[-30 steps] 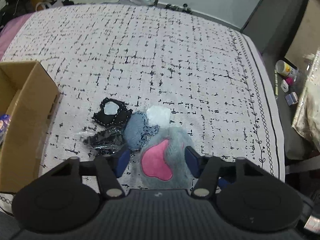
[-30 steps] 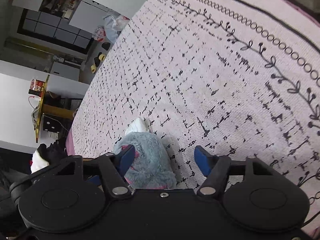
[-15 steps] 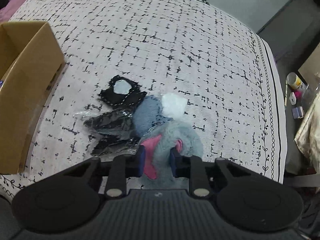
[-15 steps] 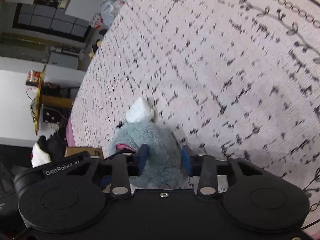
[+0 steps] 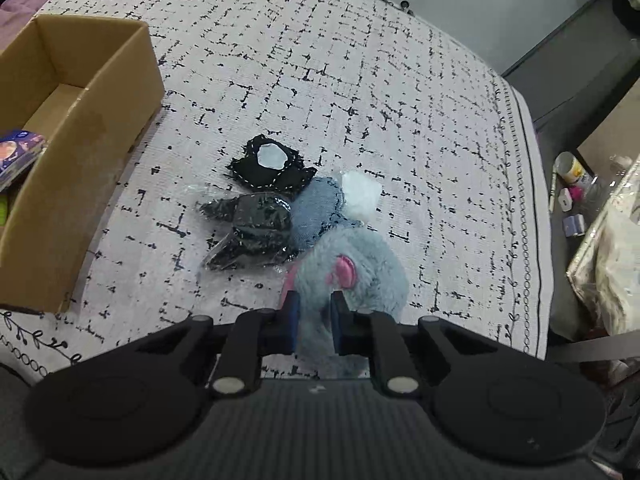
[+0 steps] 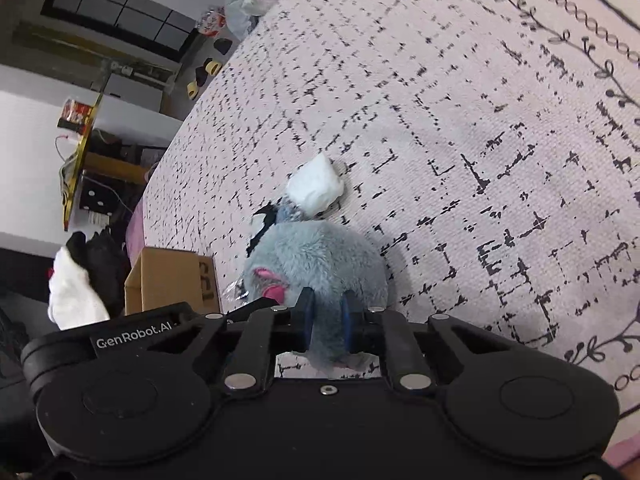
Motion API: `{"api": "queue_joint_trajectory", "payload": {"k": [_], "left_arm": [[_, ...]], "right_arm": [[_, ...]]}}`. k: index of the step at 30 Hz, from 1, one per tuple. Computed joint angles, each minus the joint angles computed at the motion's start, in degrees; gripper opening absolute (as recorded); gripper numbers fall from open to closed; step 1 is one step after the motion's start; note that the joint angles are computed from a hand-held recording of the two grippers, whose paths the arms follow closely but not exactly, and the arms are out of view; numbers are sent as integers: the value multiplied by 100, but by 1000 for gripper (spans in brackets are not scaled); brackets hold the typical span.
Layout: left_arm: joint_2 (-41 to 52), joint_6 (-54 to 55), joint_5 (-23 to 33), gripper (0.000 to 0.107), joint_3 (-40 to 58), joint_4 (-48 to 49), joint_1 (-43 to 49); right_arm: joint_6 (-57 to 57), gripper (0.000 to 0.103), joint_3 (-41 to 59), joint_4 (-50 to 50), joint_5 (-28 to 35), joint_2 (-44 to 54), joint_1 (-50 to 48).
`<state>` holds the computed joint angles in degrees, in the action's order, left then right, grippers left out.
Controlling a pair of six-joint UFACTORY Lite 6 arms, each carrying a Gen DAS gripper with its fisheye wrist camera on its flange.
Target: Organize soft objects
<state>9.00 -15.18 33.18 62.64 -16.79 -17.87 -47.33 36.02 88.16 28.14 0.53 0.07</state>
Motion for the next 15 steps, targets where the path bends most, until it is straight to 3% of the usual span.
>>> {"api": "queue_joint_trajectory", "payload": {"k": [4,6,10,13,15], "left_arm": [[-307,222,28,6,-218,-155,80],[-409,275,2,5,-327,-173,108],[-613,310,-321,6,-606,-74,118],[-667,1085,-402,10,-757,-881,312],[-645,1209,-428,11,-771,-1004,303]], "right_arm": [[432,10,-38,-322,-238,-315,272],[562,0,-57,-406,-272,-408,360],[828,0,-118,-597,-642,-547,609],[637,8,-320,-413,-848,-672,661],[413,19,-496,-201,-955,-788,610]]}}
